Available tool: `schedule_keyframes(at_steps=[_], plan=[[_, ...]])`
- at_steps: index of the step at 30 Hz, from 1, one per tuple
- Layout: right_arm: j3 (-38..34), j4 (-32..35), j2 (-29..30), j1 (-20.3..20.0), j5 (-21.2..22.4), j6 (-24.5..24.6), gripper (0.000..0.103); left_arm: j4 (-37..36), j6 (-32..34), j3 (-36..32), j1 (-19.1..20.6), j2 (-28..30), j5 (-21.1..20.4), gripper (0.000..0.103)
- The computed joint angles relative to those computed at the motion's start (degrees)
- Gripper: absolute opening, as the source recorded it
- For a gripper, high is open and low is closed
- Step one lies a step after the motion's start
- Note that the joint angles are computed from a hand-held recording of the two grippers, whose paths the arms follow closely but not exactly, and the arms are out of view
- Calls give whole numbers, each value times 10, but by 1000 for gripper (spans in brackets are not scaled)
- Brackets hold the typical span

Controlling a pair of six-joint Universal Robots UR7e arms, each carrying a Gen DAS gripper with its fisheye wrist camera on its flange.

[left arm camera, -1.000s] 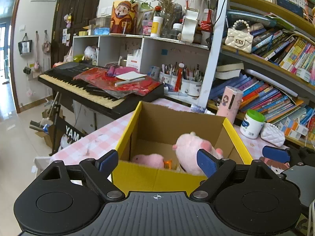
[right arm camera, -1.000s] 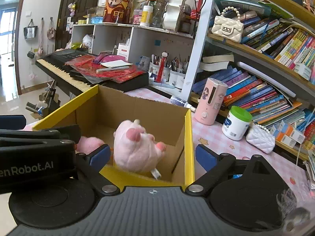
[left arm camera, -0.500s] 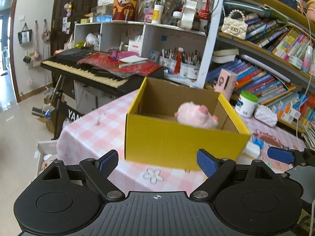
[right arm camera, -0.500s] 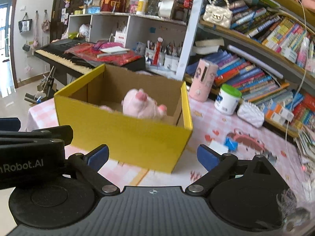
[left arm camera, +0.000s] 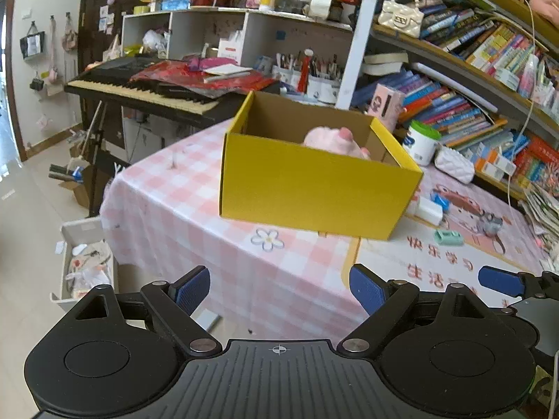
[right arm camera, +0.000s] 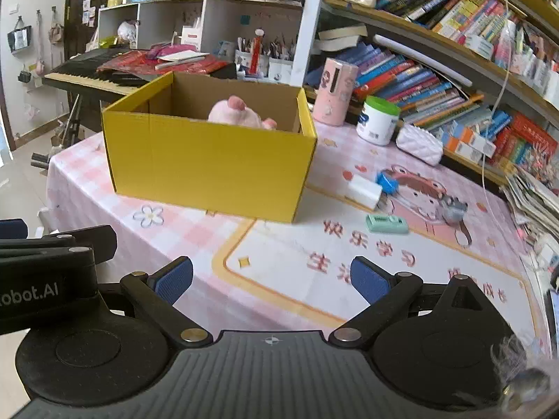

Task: Organize objects
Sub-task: 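Withdraw both tools from the yellow box back over the desk mat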

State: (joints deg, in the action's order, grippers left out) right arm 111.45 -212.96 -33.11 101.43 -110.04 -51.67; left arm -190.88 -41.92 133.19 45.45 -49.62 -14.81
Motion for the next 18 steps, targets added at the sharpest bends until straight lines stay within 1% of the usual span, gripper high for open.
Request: schedule_keyframes(at_steps=[3, 8, 12, 18], plan=[[15, -11, -5, -4, -9, 0, 97, 22, -25, 11, -5, -5, -11, 90], [29, -23, -11, -9, -25, 3, 97, 22, -26, 13, -7, 0, -33, 90], [37, -38, -17, -14, -38, 5, 97, 0, 2, 5, -5, 11, -53, 90], [40, -57, -27, -25, -58, 11, 97, -44, 69, -24, 1, 39, -87, 90]])
